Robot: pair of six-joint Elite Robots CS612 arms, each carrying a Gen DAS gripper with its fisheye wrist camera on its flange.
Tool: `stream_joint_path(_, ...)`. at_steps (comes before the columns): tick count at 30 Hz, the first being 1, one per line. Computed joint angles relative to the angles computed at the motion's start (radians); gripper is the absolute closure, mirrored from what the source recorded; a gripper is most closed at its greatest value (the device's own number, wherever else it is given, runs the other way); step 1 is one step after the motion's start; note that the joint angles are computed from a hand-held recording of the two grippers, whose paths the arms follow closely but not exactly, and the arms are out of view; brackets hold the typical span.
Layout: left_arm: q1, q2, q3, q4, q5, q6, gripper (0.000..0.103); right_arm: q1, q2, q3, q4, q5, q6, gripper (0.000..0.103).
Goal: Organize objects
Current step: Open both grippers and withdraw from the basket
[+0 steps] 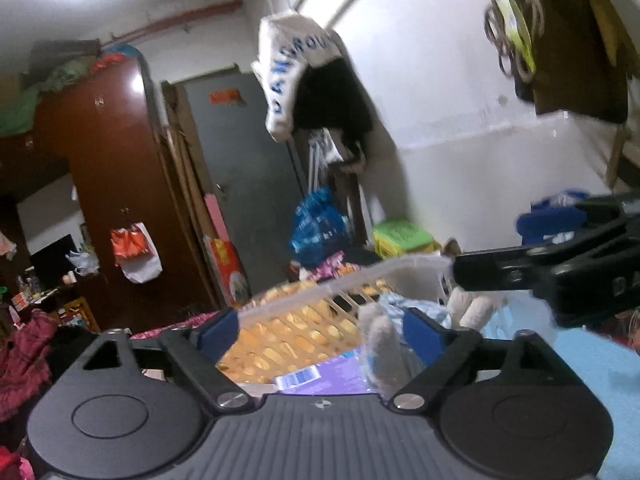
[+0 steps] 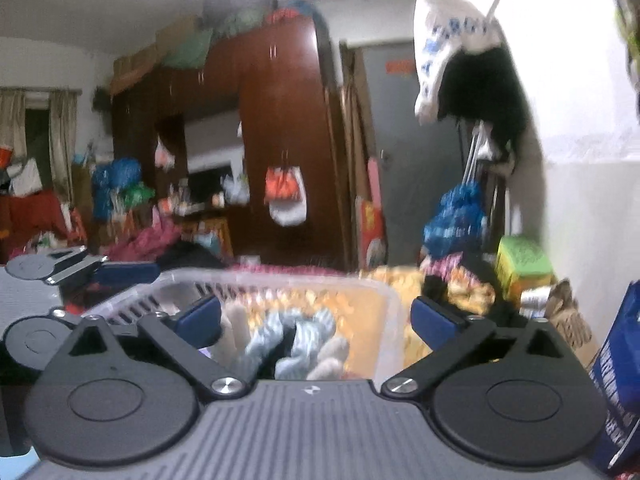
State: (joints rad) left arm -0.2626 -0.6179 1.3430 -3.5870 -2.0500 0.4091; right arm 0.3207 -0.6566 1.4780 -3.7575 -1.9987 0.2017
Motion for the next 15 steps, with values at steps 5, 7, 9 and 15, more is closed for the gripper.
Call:
stream_joint_path(5,0.058,-0.036,0.057,-0.049,-0.116,-0.112,0.001,0.002,-0.027,0.084,-0.121,0.063,0.032,0.0)
stream_joint_path(7,0.084,-0.058,0.093,-0.014,-0.155,-0.122,0.001,0.002,-0.037,0.127,-0.166,0.102,0.063,0.0)
stream_joint_path(9,0.102,-0.072,0.131,0.0,-0.156,-0.115,0.001,0.003,-0.04,0.155,-0.187,0.13,0.097,0.0)
stream_joint_path(15,0.144,-0.08,0.217,0.062,-0.142,-0.057,0.001,0.005,-0.034,0.201,-0.108,0.204,0.185,0.0)
